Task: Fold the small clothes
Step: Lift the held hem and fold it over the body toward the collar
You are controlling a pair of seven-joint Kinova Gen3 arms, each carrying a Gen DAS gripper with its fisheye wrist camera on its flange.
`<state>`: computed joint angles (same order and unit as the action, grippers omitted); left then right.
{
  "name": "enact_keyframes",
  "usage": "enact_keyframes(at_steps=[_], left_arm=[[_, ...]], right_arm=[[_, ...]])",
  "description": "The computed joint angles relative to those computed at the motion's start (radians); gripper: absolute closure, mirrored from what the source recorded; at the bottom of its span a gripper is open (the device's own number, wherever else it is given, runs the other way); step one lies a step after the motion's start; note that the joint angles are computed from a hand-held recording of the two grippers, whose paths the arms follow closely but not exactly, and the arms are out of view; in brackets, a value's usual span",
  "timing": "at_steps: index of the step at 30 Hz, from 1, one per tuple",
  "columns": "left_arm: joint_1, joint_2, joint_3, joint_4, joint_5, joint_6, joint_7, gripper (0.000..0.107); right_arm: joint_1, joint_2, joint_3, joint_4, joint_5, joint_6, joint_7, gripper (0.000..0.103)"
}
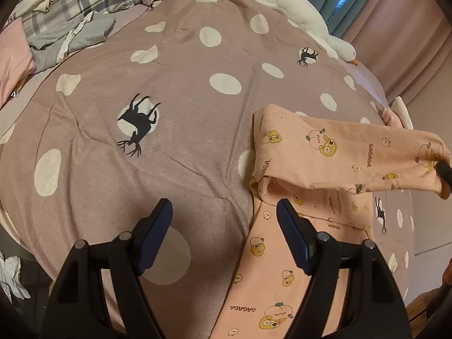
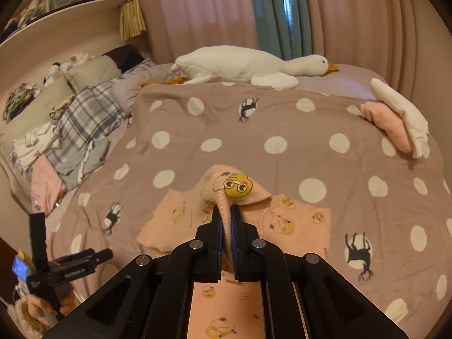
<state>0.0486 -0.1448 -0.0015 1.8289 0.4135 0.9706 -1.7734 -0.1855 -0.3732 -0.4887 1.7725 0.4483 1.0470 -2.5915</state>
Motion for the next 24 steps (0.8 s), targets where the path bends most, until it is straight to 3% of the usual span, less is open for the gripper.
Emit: enact_keyframes(at_steps=[13,24], left_arm=[[0.029,0.031,0.032,-0.005,-0.021,-0.002,0.018,0.031],[0.06,0.096,0.065,-0.011,-0.006,-0.018,0.008,0.033]], right_arm=[[0.029,-0.015,0.017,0.025,-0.018,0.037,0.0,0.096],[0.037,-0.04,0.077,0.071,-0.067,0.036,0.019,0.096]])
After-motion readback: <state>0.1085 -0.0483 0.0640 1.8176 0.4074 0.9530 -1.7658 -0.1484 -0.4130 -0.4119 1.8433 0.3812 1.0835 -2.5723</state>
